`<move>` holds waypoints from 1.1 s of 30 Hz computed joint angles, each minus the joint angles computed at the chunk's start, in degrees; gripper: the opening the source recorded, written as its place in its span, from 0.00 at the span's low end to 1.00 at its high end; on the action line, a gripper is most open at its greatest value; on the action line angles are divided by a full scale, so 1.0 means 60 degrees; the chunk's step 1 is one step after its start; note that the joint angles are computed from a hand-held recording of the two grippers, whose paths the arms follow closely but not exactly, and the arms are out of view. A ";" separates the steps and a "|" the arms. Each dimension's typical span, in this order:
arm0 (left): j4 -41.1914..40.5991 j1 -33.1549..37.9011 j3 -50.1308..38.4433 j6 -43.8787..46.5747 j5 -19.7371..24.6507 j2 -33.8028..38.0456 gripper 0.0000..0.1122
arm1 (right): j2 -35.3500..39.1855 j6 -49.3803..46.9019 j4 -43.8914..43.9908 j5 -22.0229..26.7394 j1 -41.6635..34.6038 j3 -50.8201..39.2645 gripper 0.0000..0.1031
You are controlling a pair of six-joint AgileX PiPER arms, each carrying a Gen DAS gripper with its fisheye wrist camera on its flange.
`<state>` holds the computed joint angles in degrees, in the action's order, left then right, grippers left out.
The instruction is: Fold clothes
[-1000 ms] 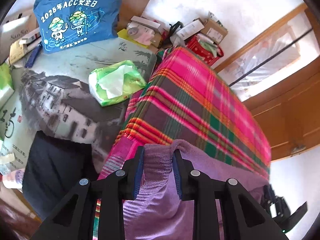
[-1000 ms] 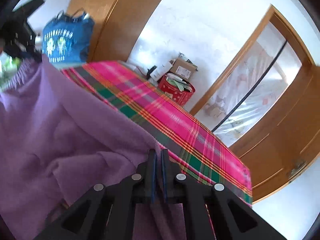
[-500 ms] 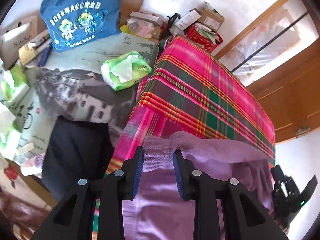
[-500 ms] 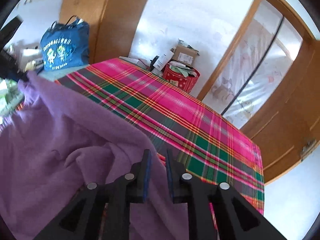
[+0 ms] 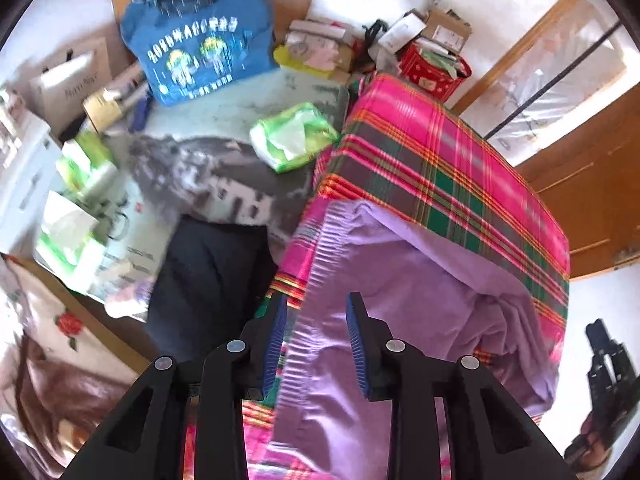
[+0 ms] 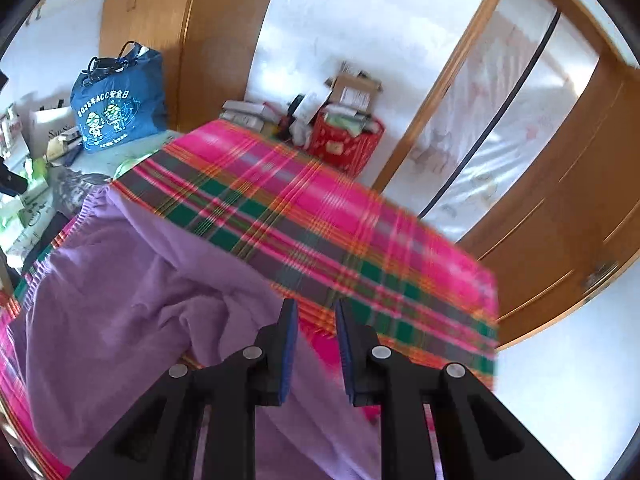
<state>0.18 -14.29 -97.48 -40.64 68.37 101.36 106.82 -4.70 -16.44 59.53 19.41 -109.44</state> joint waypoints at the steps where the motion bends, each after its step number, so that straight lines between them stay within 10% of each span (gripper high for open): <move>1: 0.0260 -0.0113 0.0030 -0.0020 -0.0113 -0.0073 0.28 | -0.0054 -0.0128 0.0085 0.0106 0.0007 -0.0151 0.19; 12: 0.0618 -0.0780 0.0620 0.1202 -0.1304 0.0595 0.33 | 0.0172 -0.2626 0.2536 -0.1235 -0.0366 0.1071 0.21; 19: -0.0685 -0.0839 0.3882 0.1569 -0.3549 -0.0682 0.33 | -0.0836 -0.4601 0.4906 -0.2361 -0.0854 0.3487 0.21; 33: -0.0694 -0.2735 0.9777 -0.3235 -0.6711 -0.4036 0.41 | -0.3893 -0.7187 0.6619 -0.3360 -0.0597 0.8722 0.33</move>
